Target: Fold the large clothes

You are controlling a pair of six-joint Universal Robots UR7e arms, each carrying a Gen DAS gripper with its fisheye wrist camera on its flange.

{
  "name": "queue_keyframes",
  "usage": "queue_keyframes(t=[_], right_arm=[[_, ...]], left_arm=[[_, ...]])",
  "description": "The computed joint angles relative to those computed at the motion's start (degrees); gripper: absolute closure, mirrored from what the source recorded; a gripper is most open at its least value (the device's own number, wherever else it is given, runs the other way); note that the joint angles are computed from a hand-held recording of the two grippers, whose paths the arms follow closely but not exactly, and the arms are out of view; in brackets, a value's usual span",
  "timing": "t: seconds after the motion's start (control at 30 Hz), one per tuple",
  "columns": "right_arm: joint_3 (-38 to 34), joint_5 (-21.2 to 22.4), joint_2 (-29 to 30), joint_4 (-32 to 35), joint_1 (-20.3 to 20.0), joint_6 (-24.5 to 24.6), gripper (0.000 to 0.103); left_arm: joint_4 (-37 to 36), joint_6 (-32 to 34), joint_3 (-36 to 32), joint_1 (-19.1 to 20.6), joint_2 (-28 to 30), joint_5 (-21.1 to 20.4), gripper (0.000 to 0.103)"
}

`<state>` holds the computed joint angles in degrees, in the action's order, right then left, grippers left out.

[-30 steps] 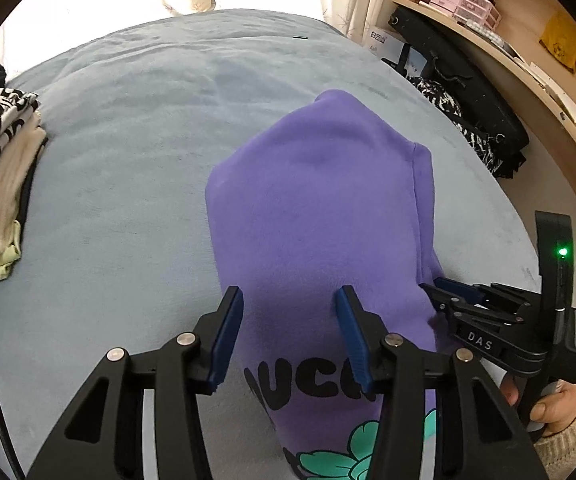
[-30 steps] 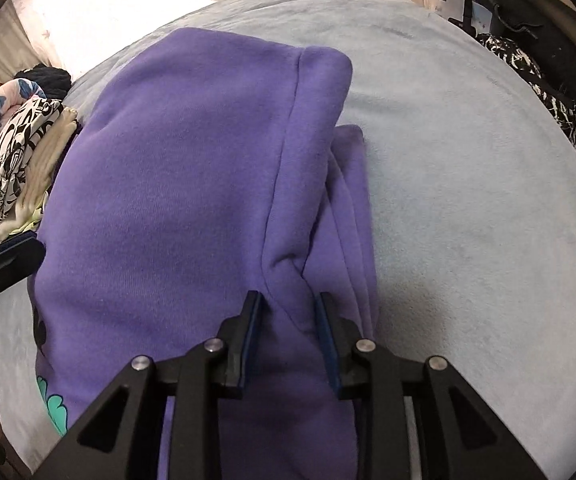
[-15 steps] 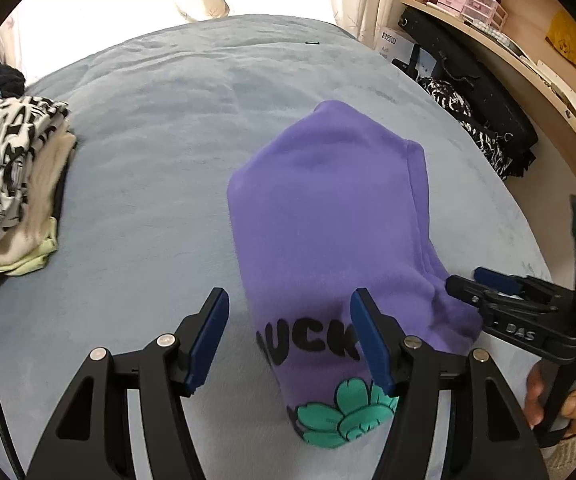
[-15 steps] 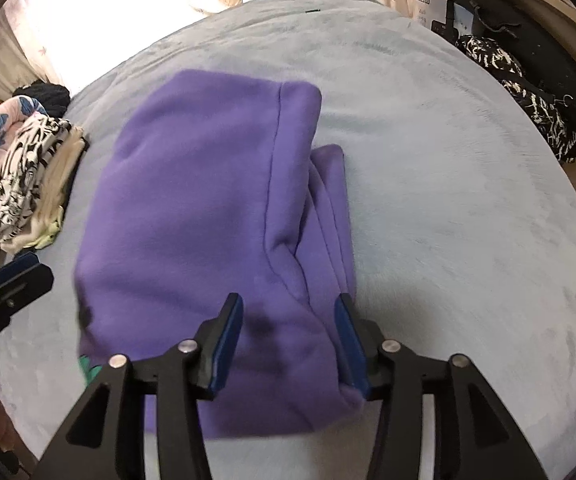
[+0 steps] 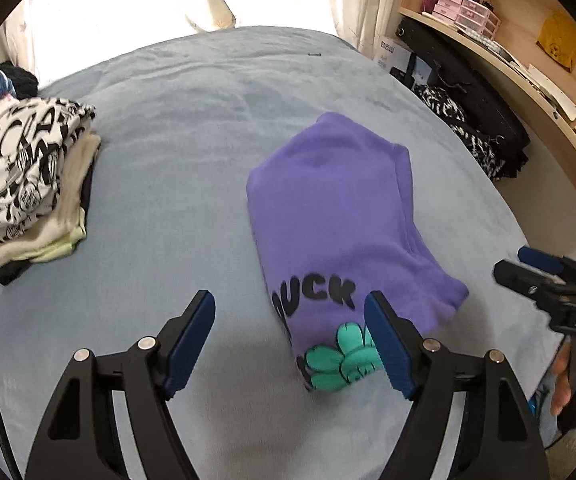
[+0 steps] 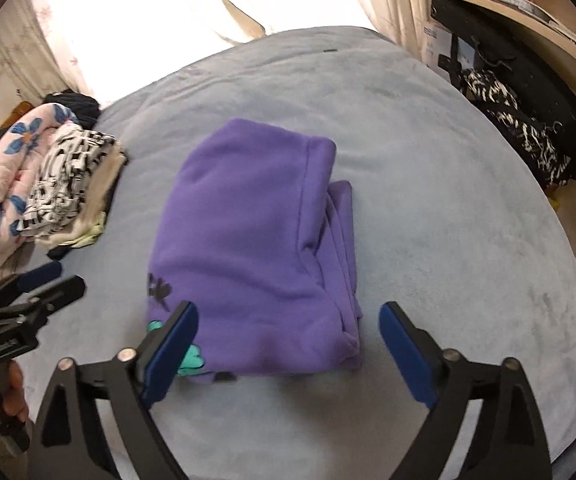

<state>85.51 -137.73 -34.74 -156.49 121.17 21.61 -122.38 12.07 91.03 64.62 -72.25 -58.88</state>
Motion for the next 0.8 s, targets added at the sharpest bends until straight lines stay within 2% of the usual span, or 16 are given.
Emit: queue_keyframes(t=[0.07,0.13,0.2,0.3,0.33,0.6,0.67,0.7,0.73,0.8], right_arm=[[0.56,0.44,-0.46,-1.22,0.18,-2.06,0.000],[1.08,1.86,-1.04,-1.64,-0.35,-4.35,0.000],[2.27,4.56,-1.73,-3.42,-1.52,-5.29,0.000],[5.29,9.95,-2.96,-9.48,-4.25,-5.96,0.000],[5.84,11.55,-3.38,-9.70,-5.32,-5.46,0.000],[6.76,23.96,-4.06,-8.88,-14.44,-3.77,0.000],[6.25,28.57,-3.77,-7.71,-16.77,-3.81,0.000],[5.91,30.46,-3.47,-7.24,-17.69,-3.99,0.000],[5.13,32.04,-2.94,-6.02,-18.55,-4.40,0.000],[4.23,35.13,-2.18,-4.82,-19.72,-5.61,0.000]], left_arm=[[1.62,-0.86,-0.69,0.65,-0.12,-1.57,0.027],[4.52,-2.72,-2.81,2.20,0.61,-4.89,0.027],[7.64,-4.65,-5.37,4.07,2.04,-8.86,0.027],[9.75,-6.44,-7.81,6.62,4.15,-14.07,0.026],[10.22,-6.48,-8.49,7.49,4.98,-15.88,0.023],[13.46,-5.07,-15.67,13.25,13.33,-27.46,0.021],[14.72,-4.27,-17.52,14.32,15.21,-30.63,0.020],[14.51,-3.77,-17.73,14.55,15.67,-31.31,0.012],[13.58,-3.24,-17.35,14.77,15.74,-31.75,0.010],[11.93,-1.85,-17.03,15.00,16.31,-31.96,0.009]])
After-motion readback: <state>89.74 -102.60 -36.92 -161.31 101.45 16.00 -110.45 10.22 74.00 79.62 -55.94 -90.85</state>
